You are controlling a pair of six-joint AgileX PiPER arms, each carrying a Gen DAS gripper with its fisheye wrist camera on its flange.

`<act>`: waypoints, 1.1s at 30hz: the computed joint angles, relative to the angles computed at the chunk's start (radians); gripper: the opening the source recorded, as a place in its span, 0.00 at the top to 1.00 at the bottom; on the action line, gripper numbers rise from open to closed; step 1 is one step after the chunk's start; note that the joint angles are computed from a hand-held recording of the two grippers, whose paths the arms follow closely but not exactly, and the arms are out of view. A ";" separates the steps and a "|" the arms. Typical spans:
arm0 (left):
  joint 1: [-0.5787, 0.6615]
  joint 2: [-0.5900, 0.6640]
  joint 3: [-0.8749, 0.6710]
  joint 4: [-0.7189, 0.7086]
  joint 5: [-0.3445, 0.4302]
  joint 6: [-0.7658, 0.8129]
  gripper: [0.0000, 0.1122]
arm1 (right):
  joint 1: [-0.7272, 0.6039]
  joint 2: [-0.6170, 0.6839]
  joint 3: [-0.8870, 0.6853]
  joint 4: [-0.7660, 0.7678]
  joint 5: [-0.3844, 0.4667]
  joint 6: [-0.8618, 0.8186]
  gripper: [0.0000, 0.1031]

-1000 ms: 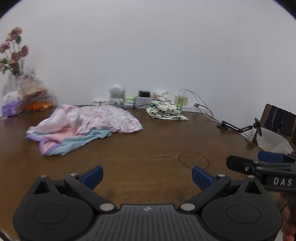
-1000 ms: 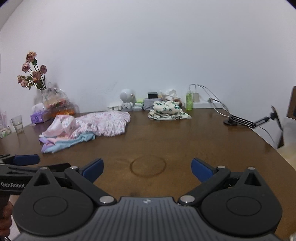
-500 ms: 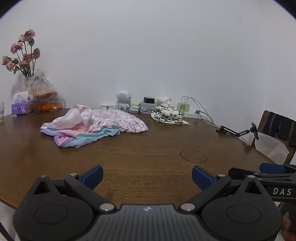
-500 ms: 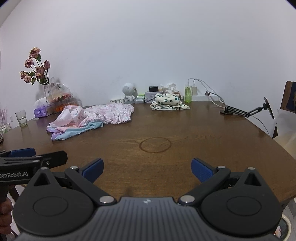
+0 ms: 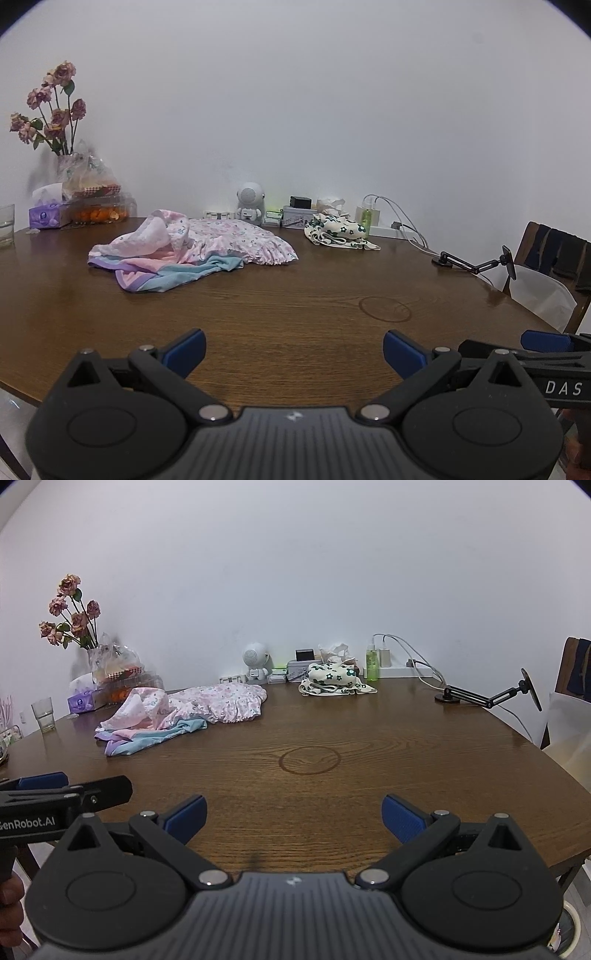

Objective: Fold clothes

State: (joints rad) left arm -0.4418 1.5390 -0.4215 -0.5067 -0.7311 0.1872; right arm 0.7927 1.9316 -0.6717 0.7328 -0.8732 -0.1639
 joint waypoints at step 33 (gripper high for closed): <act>0.002 -0.009 0.011 -0.010 0.009 -0.005 0.08 | 0.017 0.011 -0.004 0.018 0.006 -0.012 0.00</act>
State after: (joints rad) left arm -0.4402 1.5299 -0.4109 -0.5163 -0.7220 0.1823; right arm 0.8101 1.9424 -0.6753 0.7512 -0.8669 -0.1763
